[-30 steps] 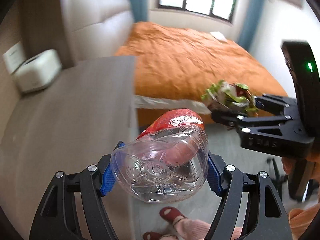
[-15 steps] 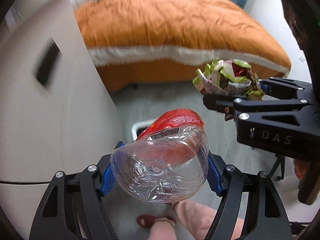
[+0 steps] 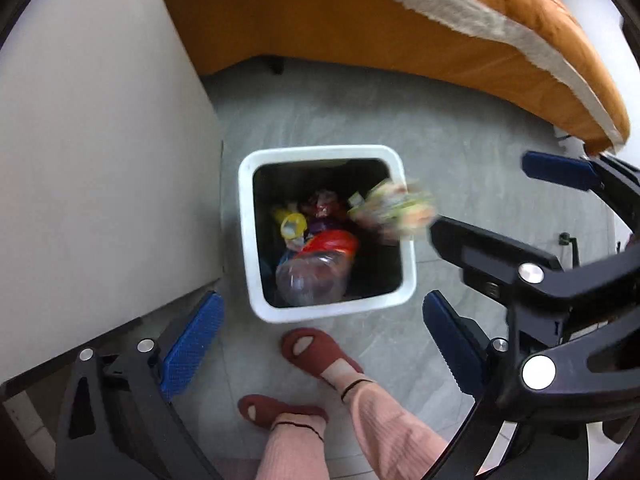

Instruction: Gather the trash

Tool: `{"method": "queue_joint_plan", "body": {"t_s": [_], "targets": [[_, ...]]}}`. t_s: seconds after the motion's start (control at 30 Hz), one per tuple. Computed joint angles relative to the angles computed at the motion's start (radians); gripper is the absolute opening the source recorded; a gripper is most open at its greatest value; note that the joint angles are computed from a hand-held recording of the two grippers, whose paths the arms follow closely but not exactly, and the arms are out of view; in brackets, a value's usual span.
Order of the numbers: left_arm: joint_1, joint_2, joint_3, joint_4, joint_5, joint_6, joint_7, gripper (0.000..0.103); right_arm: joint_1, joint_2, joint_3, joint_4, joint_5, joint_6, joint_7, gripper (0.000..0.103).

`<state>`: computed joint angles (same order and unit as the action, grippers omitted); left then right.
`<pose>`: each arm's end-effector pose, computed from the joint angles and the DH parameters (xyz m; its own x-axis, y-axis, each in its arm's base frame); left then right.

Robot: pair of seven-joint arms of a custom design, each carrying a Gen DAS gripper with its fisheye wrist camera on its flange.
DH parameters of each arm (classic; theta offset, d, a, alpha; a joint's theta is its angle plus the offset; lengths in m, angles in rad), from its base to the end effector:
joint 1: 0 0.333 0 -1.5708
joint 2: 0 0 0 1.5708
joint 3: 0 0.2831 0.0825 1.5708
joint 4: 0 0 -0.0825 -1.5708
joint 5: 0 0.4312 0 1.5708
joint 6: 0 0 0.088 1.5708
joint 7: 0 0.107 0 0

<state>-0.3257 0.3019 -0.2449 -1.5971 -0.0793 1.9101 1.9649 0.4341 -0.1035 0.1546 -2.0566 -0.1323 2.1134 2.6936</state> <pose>0.5817 -0.3641 0.4181 -0.7963 -0.5910 0.1292 -0.6019 0.7953 -0.0718 0.4916 0.3225 0.4469 -0.4486 -0.8903 -0.0782 -0.8698 0.4550 -0.1908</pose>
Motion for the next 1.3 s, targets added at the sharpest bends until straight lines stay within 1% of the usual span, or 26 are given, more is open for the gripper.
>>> {"method": "queue_joint_plan", "body": {"t_s": [0.1,0.2,0.3,0.47,0.6,0.63,0.7,0.8,0.83,0.9,0.97,1.03,1.13,1.2,1.3], "targets": [[-0.002,-0.003,0.002,-0.013,0.008,0.027,-0.009,0.098,0.000,-0.002,-0.001,-0.012,0.015,0.002,-0.002,0.099],[-0.002,-0.004,0.002,-0.008,0.006,0.028,-0.012,0.098,0.000,0.000,0.000,-0.006,0.011,-0.011,0.003,0.099],[0.007,-0.030,0.003,-0.023,0.003,0.031,0.002,0.098,0.003,-0.002,0.004,0.016,0.003,-0.039,0.011,0.099],[0.020,-0.073,0.002,-0.011,-0.018,0.020,0.018,0.098,0.005,-0.028,0.009,0.050,-0.017,-0.074,0.037,0.099],[0.033,-0.121,-0.001,0.017,-0.062,-0.008,0.031,0.098,0.009,-0.062,0.026,0.109,-0.076,-0.153,0.083,0.099],[0.038,-0.131,-0.001,0.033,-0.080,-0.029,0.035,0.098,0.011,-0.065,0.032,0.126,-0.093,-0.175,0.091,0.099],[0.041,-0.142,-0.002,0.066,-0.097,-0.072,0.043,0.098,0.019,-0.066,0.053,0.196,-0.157,-0.265,0.097,0.099],[0.050,-0.195,-0.002,0.080,-0.130,-0.081,0.082,0.098,0.036,-0.065,0.078,0.277,-0.239,-0.368,0.107,0.099],[0.051,-0.205,-0.002,0.090,-0.141,-0.086,0.086,0.098,0.043,-0.063,0.090,0.316,-0.276,-0.415,0.115,0.099],[0.061,-0.232,0.002,0.119,-0.189,-0.094,0.095,0.098,0.057,-0.057,0.112,0.394,-0.349,-0.494,0.138,0.099],[0.068,-0.254,0.007,0.150,-0.225,-0.095,0.100,0.098,0.068,-0.047,0.118,0.448,-0.390,-0.534,0.141,0.099],[0.072,-0.272,0.009,0.166,-0.233,-0.079,0.106,0.098,0.080,-0.023,0.125,0.521,-0.428,-0.573,0.138,0.099],[0.081,-0.301,0.018,0.191,-0.231,-0.023,0.102,0.098,0.108,0.041,0.138,0.657,-0.530,-0.624,0.109,0.099],[0.092,-0.315,0.027,0.208,-0.207,0.032,0.079,0.098,0.130,0.075,0.135,0.719,-0.581,-0.634,0.088,0.099],[0.113,-0.312,0.041,0.252,-0.161,0.092,0.032,0.098,0.175,0.158,0.121,0.850,-0.665,-0.612,0.045,0.099]]}}
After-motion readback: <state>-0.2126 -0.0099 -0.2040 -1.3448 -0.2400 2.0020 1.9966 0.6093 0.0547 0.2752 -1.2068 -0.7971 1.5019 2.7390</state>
